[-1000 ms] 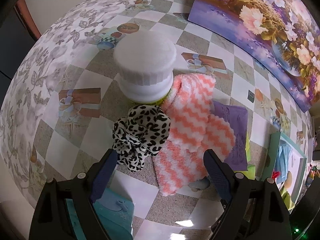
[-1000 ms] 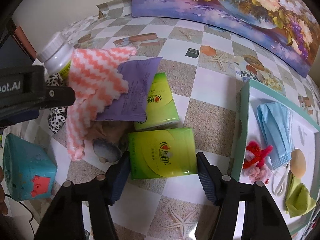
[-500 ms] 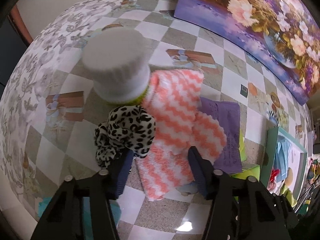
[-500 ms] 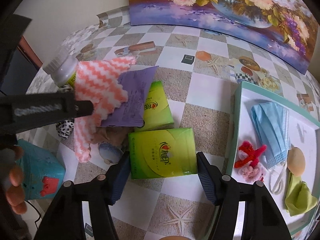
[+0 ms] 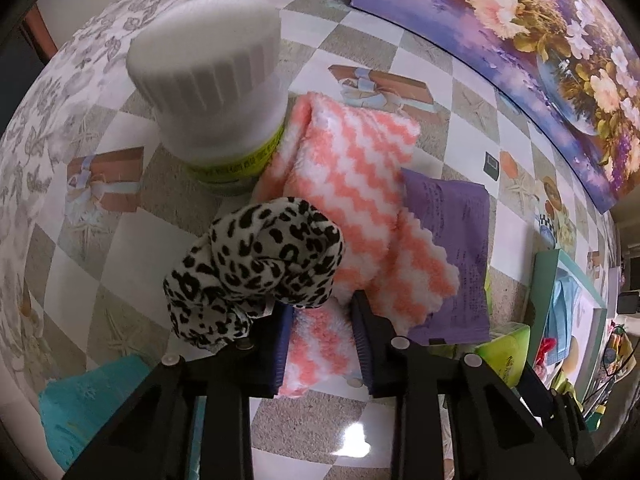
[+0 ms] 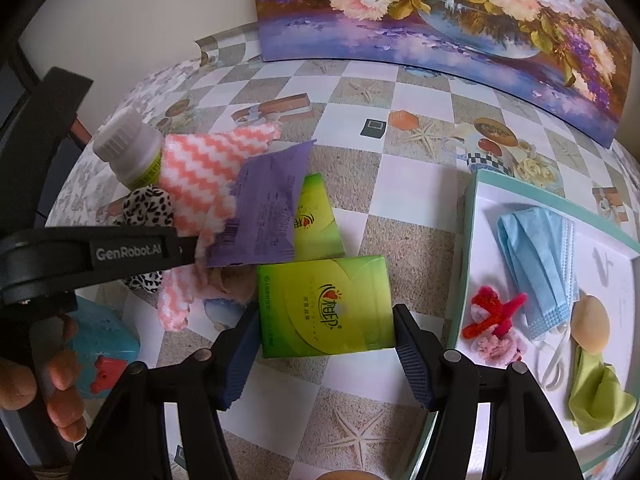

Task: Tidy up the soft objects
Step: 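Grasp the pink zigzag cloth with the left gripper while the right grasps the green tissue pack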

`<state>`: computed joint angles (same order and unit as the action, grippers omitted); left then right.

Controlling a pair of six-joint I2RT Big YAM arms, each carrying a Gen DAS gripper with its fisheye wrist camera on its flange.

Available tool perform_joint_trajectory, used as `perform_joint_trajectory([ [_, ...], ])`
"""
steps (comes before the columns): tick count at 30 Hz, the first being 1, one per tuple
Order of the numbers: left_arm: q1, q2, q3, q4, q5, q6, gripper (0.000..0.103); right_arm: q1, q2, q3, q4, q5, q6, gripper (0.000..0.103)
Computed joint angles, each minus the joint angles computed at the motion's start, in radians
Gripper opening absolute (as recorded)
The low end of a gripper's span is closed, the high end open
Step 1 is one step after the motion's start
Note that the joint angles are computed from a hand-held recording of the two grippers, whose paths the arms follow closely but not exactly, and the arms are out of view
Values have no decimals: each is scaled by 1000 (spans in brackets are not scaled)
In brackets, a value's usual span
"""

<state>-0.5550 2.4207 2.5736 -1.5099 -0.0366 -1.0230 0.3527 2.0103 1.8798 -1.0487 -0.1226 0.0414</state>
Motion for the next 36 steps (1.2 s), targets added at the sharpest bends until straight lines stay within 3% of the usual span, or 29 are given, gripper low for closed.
perform_joint_trajectory([
  [2, -2, -4, -4, 7, -5, 3, 27, -1, 0, 0, 1, -3, 0, 67],
  [4, -4, -16, -21, 22, -8, 8, 15, -1, -2, -2, 4, -6, 1, 67],
  [7, -5, -51, -76, 74, -8, 5, 9, -4, -7, -6, 11, -15, 3, 67],
  [23, 2, -213, -280, 234, -83, -37, 6, -16, -29, -28, 41, -48, 23, 67],
  [36, -8, -340, -407, 424, -118, -21, 5, -33, -80, -64, 102, -90, 48, 66],
])
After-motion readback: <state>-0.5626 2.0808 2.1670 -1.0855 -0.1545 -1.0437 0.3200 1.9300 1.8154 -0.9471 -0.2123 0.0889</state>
